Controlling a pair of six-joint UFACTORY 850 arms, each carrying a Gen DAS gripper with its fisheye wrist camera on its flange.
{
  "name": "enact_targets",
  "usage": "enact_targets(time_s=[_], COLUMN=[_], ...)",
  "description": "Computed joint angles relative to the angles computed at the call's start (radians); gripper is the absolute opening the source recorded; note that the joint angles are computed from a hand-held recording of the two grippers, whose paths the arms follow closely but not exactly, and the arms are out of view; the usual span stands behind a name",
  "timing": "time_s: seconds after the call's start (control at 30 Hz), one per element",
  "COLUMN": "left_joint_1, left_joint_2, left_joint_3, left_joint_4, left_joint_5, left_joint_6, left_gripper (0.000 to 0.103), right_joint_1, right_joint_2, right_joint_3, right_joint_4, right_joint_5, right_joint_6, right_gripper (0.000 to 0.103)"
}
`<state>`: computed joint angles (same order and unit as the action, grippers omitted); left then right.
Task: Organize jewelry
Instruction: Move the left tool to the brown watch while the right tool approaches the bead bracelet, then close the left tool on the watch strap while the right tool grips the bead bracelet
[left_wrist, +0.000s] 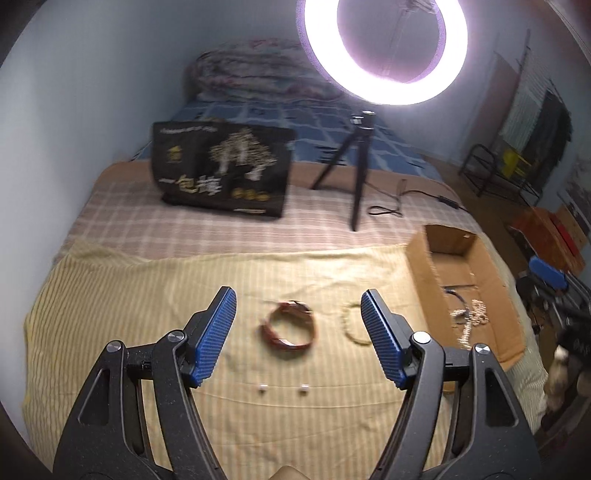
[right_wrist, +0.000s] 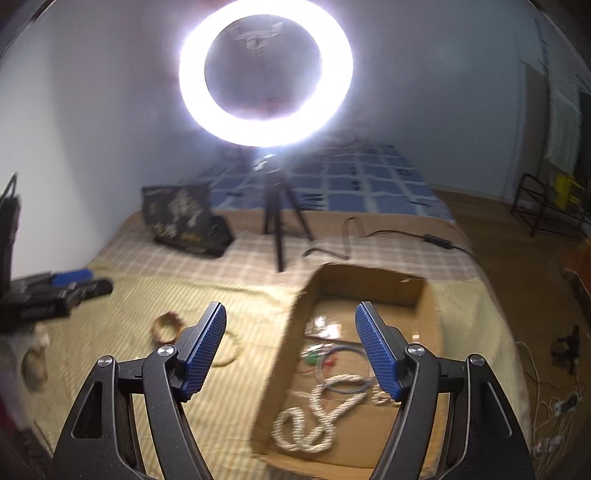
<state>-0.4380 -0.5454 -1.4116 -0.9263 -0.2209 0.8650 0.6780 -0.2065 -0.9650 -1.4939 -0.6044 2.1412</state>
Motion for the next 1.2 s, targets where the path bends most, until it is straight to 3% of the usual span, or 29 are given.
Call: enact_targets(time_s=[0.1, 0.2, 0.3, 0.4, 0.5, 0.63, 0.67, 0.8, 0.87, 1.2], left_joint_1=[0.013, 0.031, 0.041, 0.043, 0.045, 0.039, 0.038, 0.033, 0.030, 0.026], left_joint_2=[-0.017, -0.051, -0.082, -0.116, -0.151, -0.178, -0.187, -0.225, -0.240, -0.297], left_joint_3=[-0.012, -0.047, -0.072, -0.106, -0.141, -0.167, -0.178, -0.218, -0.234, -0.293], left_joint_4=[0.077, 0.174, 0.222, 0.259, 0.270, 0.296, 0.291, 0.319, 0.337, 0.388], left_joint_5=[0.000, -0.046, -0.074, -0.115, -0.159, -0.183, -0.196, -0.231, -0.241, -0.271], left_joint_6=[-0.077, -0.187, -0.248, -0.289, -0.309, -0.329, -0.328, -0.372, -0.394, -0.467], left_gripper=[0.071, 0.058, 0.057, 0.045, 0.043, 0.039, 0.039, 0.038, 0.033, 0.033], right_joint_1=[0.001, -0.004, -0.012, -0.031, -0.042, -0.048, -0.050, -0.049, -0.047, -0.049], right_joint_2=[-0.046, -0.093, -0.130, -0.169, -0.226, -0.286, -0.303, -0.360, -0.383, -0.437], right_joint_3=[-0.045, -0.085, -0.119, -0.153, -0.202, -0.254, -0.268, -0.322, -0.347, -0.398], right_joint_4=[0.029, 0.052, 0.094, 0.155, 0.310, 0.553, 0.629, 0.793, 0.847, 0.902], right_joint_5=[0.058, 0.122, 0.181, 0.271, 0.319, 0.352, 0.360, 0.342, 0.323, 0.274], right_joint_6=[-0.055, -0.089, -0.138, -0.209, -0.382, -0.665, -0.751, -0.944, -1.012, -1.072], right_gripper=[0.072, 0.072, 0.072, 0.072, 0.071, 0.038, 0.036, 0.033, 0.030, 0.028])
